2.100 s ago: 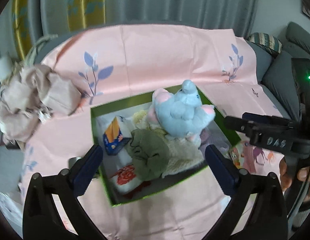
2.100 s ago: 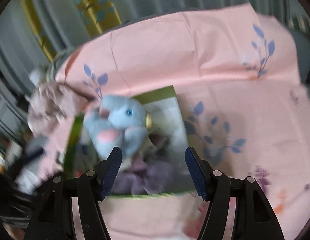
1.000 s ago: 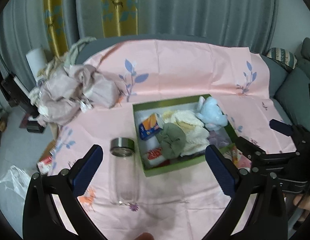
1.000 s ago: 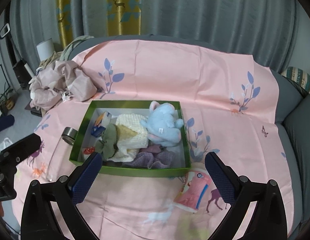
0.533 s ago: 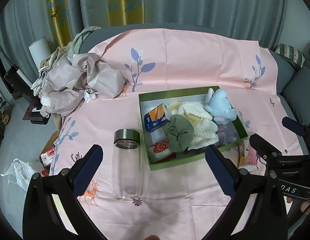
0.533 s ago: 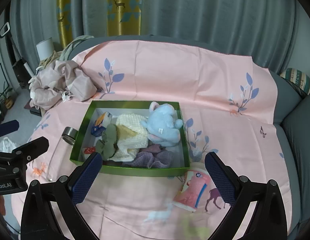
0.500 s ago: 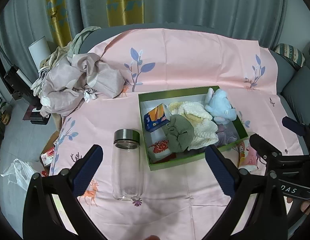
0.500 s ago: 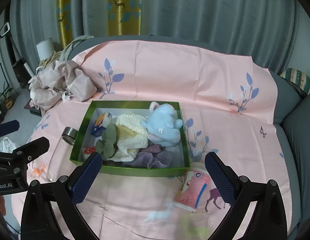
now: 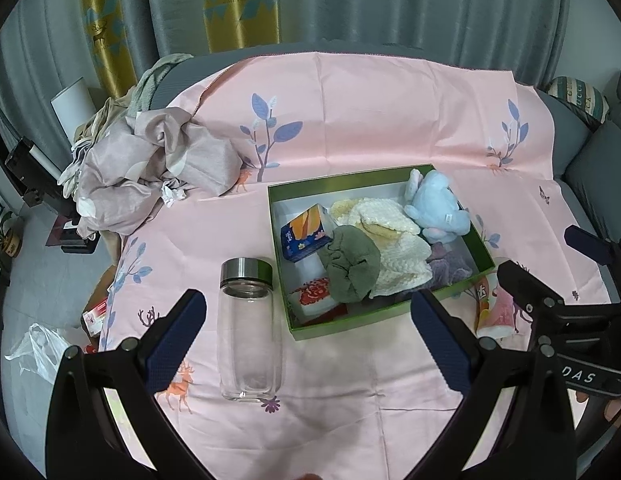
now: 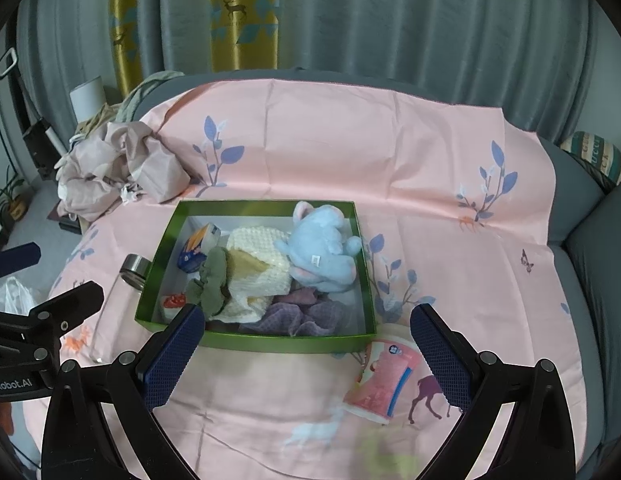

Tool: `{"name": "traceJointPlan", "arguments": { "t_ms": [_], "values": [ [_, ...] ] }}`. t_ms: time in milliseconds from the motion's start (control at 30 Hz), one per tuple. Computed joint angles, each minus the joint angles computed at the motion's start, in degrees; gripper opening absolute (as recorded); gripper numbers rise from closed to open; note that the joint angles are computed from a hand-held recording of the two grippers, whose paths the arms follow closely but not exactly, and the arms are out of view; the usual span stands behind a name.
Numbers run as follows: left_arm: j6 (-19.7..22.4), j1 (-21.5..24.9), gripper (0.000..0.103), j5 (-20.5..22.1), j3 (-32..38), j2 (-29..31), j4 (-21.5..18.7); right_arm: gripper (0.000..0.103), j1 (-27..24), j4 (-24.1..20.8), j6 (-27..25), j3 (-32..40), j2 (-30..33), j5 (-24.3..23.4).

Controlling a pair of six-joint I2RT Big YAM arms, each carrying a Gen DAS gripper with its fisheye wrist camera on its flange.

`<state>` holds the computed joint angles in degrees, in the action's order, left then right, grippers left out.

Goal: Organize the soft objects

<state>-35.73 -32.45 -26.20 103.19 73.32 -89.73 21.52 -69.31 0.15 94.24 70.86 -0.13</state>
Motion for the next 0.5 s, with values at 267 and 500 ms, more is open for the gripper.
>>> {"name": "traceJointPlan", "arguments": {
  "t_ms": [267,500],
  "values": [
    [0.0,0.2,0.102,0.6,0.4,0.8,-0.2,0.102,-0.6,0.2,-0.2,-0.2,0.1,0.1],
    [0.3,0.5,0.102,1.3,0.9,1.4,0.3,0.102,-0.8,0.1,0.1,-0.1,0.4,0.3]
  ]
}}
